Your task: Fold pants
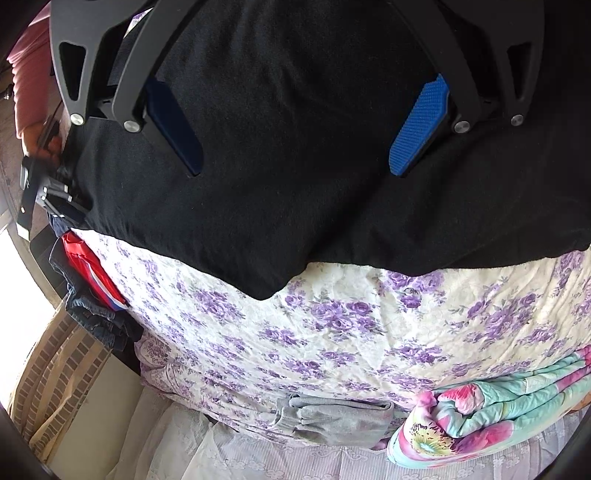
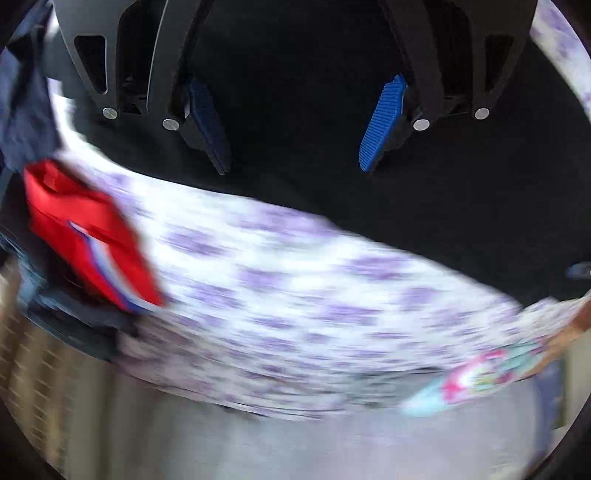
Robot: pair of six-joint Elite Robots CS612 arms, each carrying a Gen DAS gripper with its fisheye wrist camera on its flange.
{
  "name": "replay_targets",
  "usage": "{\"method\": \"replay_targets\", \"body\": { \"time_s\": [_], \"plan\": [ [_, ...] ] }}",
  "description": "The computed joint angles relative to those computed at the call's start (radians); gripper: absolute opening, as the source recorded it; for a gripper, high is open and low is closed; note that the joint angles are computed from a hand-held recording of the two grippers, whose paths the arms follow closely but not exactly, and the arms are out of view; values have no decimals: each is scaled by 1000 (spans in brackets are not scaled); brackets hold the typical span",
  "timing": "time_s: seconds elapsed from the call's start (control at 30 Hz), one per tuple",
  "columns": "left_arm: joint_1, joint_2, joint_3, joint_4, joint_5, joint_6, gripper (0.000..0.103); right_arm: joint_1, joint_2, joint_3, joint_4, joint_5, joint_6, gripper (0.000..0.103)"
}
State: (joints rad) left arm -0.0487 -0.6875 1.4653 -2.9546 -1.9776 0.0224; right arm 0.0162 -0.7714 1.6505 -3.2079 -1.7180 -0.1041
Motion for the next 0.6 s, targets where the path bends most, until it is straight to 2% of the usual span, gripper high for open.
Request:
{"method": "replay_targets", "body": {
  "time_s": [0.03,0.07,0.1,0.13,0.17,0.2,0.23,0.27,0.3,0.33,0.37,0.4,0.43,0.47,0.53,0.57,0.6],
  "plan": [
    [0,0,0,0,0,0,98,-30,-11,21,-14,14,42,69],
    [0,0,1,-1,-2,-1,98,-55,-21,35,-15,70,82,46],
    [-1,0,1,0,0,0,99,-71,-32,45,-15,102,127,36],
    [-1,-1,1,0,1,1,99,-76,-41,55,-26,118,164,37],
    [-1,-1,1,0,3,1,99,-70,-47,66,-63,107,186,48],
    [-1,-1,1,0,5,2,99,-55,-46,71,-111,94,172,67],
    [-1,-1,0,1,5,2,99,-42,-49,82,-150,114,136,69],
    [0,-1,-1,2,4,3,99,-32,-47,79,-147,172,91,69],
    [-1,-1,0,3,4,3,99,-23,-44,71,-113,188,55,69],
    [-1,0,-1,4,5,5,99,-14,-35,52,-55,162,5,69],
    [-1,0,-1,5,7,6,98,-8,-22,34,-15,94,-36,69],
    [-2,0,-2,6,9,9,98,-13,-11,28,-12,68,-35,70],
    [-2,0,-2,5,9,10,99,-22,-11,32,-21,84,7,70],
    [-2,0,-1,5,9,10,98,-25,-17,36,-21,74,59,64],
    [-2,-1,0,5,9,7,98,1,-25,38,-27,-29,104,63],
    [-2,-3,2,5,8,-1,98,21,-31,47,-57,-38,84,65],
    [0,-9,8,-2,3,-13,98,37,-34,51,-76,-4,60,66]
  ]
}}
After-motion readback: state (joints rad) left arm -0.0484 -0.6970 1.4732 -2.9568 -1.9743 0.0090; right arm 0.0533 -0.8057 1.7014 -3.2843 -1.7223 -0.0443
